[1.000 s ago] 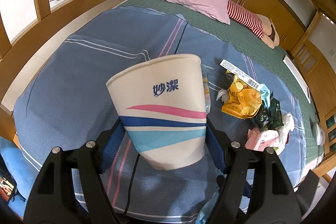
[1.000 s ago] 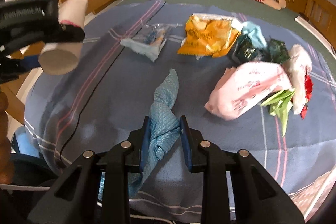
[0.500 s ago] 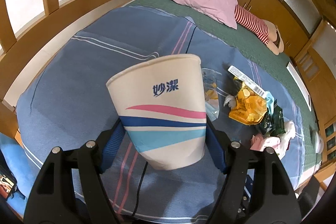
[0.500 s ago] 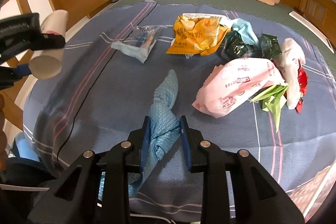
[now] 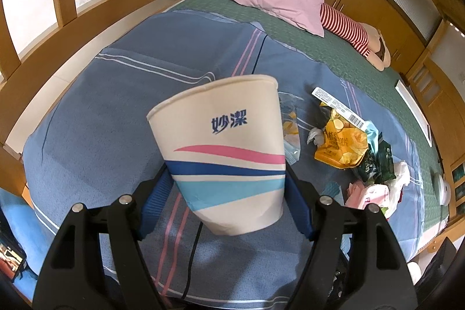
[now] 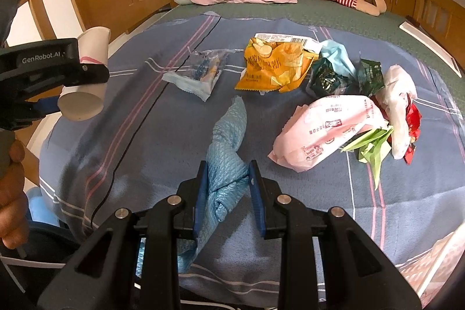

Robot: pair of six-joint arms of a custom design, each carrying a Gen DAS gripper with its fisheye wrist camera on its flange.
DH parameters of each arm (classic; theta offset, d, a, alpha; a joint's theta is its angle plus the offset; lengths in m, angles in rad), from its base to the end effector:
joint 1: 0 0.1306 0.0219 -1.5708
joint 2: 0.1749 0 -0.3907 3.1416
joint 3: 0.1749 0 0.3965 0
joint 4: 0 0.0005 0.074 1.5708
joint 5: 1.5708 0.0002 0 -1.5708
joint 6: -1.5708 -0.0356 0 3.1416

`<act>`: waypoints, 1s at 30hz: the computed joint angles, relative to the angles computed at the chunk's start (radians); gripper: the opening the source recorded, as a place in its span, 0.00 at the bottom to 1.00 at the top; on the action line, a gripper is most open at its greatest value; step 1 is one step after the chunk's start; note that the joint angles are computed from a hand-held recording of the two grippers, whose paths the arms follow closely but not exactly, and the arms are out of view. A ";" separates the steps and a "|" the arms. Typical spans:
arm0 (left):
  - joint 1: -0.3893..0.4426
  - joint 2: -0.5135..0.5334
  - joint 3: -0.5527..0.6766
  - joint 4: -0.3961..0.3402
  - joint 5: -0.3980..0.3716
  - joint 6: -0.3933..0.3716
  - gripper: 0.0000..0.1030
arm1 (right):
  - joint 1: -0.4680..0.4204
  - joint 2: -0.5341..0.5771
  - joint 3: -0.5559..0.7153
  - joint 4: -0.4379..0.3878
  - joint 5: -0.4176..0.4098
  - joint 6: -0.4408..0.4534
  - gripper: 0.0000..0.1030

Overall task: Collect trash
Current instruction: 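Lift the blue cloth with the right tool while the left tool holds the cup, then carry cup and cloth over the white wastebasket and open both tools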

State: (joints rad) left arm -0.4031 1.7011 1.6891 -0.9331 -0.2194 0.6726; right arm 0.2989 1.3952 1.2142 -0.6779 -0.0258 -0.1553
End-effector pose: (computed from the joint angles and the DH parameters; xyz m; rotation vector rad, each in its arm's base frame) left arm 0.5541 -0.2284 0.4102 -0.4225 2.4560 -0.1771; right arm 0.4615 0.1427 0.3668 -0.1869 2.4361 0.2352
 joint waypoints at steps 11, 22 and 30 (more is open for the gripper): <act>-0.004 0.001 0.001 -0.002 -0.002 -0.005 0.72 | -0.006 -0.025 -0.007 0.019 0.008 -0.012 0.28; -0.009 0.006 0.007 -0.004 0.007 -0.026 0.72 | -0.025 -0.051 -0.014 0.046 0.019 -0.027 0.28; -0.013 0.020 0.019 0.003 0.087 -0.086 0.72 | -0.065 -0.121 -0.034 0.059 0.006 -0.042 0.28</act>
